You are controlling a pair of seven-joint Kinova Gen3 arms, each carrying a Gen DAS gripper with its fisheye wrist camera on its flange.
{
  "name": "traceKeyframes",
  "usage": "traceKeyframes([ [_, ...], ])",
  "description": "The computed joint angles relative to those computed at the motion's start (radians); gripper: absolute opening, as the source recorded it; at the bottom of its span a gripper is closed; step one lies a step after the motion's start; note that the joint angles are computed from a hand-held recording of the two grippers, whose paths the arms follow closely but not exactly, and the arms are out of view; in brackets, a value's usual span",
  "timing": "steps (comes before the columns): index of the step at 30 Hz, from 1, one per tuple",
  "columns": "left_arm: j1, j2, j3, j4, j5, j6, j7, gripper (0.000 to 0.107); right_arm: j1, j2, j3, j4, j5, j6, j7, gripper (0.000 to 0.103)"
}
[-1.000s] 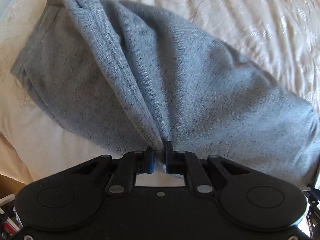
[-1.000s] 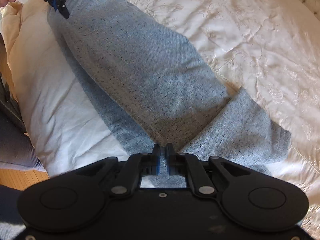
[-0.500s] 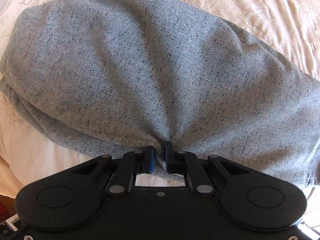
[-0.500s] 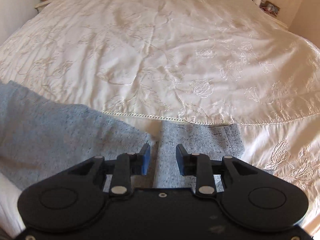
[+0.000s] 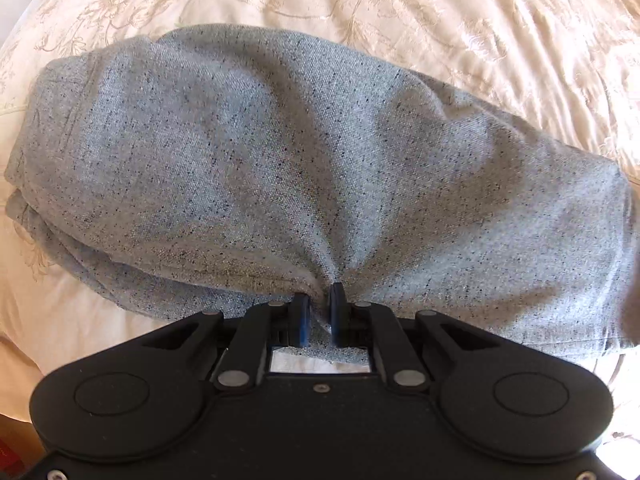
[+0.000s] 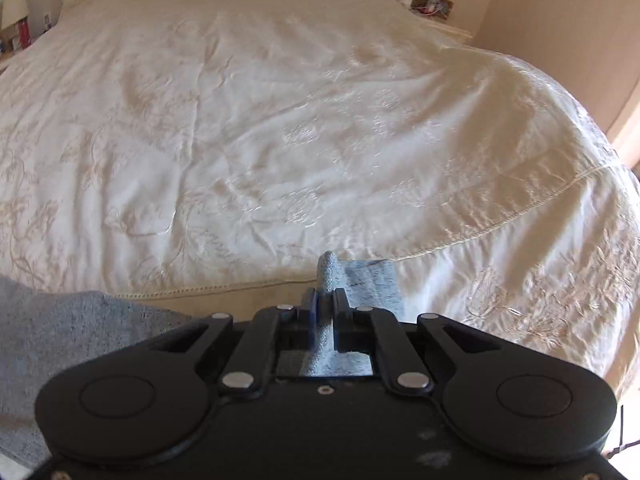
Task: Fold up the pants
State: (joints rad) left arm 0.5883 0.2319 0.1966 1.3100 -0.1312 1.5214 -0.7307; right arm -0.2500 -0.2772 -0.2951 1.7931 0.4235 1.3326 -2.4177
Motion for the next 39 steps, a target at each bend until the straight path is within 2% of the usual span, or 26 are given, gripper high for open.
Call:
traceKeyframes([
  [2, -0.001, -0.015, 0.002, 0.001, -0.003, -0.003, -0.014, 0.014, 0.029, -0.078, 0.001, 0.002, 0.002, 0.073, -0.031, 0.008],
  [6, -0.007, -0.03, 0.006, 0.033, 0.016, 0.001, -0.012, 0.014, 0.115, -0.184, 0.057, 0.069, -0.088, 0.161, -0.058, 0.008],
  [10, -0.019, -0.018, 0.005, 0.078, 0.01, -0.023, 0.003, 0.014, 0.169, -0.249, 0.131, 0.184, -0.184, 0.125, -0.046, 0.008],
  [13, 0.007, -0.004, 0.005, 0.052, -0.022, 0.003, 0.043, 0.014, 0.187, -0.276, 0.146, 0.229, -0.217, 0.089, -0.004, 0.008],
  [18, 0.037, -0.038, 0.008, -0.028, -0.067, 0.06, 0.084, 0.014, 0.228, -0.338, 0.144, 0.162, -0.203, 0.083, 0.079, 0.007],
  [21, 0.03, -0.065, 0.013, -0.02, -0.064, 0.06, 0.099, 0.014, 0.261, -0.373, 0.158, 0.132, -0.216, 0.109, 0.114, 0.007],
  [25, 0.04, -0.005, 0.021, 0.021, -0.052, 0.047, 0.136, 0.014, 0.268, -0.374, 0.239, 0.191, -0.27, 0.102, 0.183, 0.01],
  [27, 0.062, 0.021, 0.021, 0.033, -0.069, 0.048, 0.147, 0.014, 0.268, -0.407, 0.232, 0.223, -0.267, 0.051, 0.218, 0.02],
  [28, 0.075, 0.033, 0.02, 0.034, -0.079, 0.049, 0.154, 0.014, 0.267, -0.418, 0.232, 0.235, -0.262, 0.028, 0.24, 0.031],
  [29, 0.085, 0.042, 0.018, 0.03, -0.087, 0.054, 0.158, 0.014, 0.268, -0.415, 0.239, 0.242, -0.26, 0.014, 0.261, 0.034],
  [36, 0.121, 0.076, -0.001, -0.015, -0.104, 0.087, 0.188, 0.014, 0.244, -0.357, 0.365, 0.3, -0.283, -0.09, 0.458, 0.034],
  [39, 0.134, 0.083, -0.003, -0.023, -0.111, 0.099, 0.2, 0.014, 0.232, -0.312, 0.449, 0.31, -0.319, -0.111, 0.555, 0.034],
])
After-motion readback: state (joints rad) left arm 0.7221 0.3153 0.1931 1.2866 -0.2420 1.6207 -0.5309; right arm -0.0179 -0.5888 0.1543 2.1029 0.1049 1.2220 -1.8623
